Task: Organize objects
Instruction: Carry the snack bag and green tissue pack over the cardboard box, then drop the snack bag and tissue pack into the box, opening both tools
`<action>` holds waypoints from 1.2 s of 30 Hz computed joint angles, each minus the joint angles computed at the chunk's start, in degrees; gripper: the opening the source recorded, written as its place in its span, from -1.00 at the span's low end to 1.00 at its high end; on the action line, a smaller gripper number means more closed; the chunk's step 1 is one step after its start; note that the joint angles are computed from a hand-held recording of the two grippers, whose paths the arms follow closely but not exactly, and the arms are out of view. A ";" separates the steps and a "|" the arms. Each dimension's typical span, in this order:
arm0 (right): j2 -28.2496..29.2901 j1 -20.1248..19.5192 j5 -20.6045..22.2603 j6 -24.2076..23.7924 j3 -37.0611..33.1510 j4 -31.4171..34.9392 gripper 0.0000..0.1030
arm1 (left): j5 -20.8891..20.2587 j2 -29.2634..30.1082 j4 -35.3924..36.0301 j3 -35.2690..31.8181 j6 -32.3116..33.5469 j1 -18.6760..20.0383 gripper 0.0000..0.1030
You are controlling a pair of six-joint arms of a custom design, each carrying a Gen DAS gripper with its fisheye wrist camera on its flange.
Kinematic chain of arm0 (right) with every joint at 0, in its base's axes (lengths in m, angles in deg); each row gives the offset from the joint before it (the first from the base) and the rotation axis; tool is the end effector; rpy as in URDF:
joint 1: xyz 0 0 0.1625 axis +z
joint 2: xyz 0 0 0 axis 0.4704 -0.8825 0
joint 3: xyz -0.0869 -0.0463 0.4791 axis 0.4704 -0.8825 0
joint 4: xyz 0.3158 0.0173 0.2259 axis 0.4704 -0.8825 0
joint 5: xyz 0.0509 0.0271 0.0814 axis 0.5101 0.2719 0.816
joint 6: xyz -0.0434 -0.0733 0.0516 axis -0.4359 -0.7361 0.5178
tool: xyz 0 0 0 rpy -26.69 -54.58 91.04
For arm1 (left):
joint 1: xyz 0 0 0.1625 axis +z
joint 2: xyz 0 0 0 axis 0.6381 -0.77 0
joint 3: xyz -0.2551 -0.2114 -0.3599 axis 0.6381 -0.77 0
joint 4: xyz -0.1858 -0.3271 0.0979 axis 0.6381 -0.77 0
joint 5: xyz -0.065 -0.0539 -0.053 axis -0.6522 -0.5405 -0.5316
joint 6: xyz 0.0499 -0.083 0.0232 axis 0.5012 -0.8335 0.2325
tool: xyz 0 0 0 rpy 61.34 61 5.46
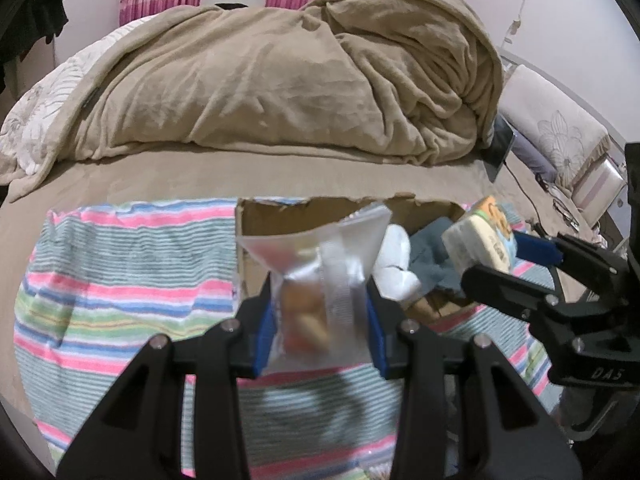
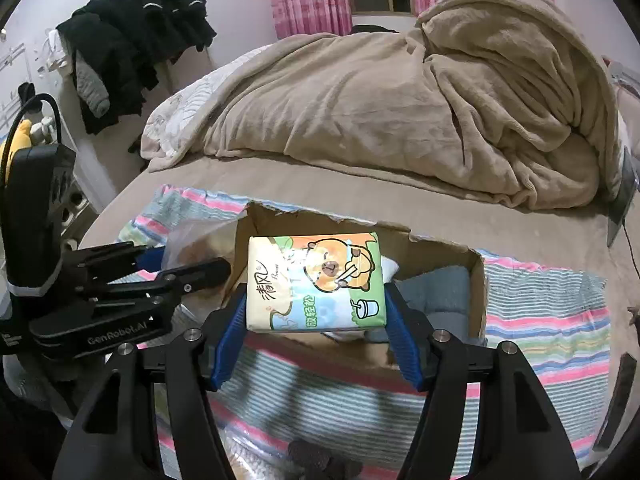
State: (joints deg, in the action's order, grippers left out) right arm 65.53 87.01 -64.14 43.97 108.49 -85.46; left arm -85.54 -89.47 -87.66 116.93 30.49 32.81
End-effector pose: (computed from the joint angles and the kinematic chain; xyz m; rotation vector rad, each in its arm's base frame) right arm 0.4522 -0.7961 0.0732 0.4850 -2.3897 0.9014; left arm -0.0966 -0.8632 0.3797 0.8259 2.5659 -0.6487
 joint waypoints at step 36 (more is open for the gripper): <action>8.24 -4.24 6.27 4.63 -19.33 13.88 0.32 | 7.31 5.90 2.13 -9.01 1.71 -0.12 0.35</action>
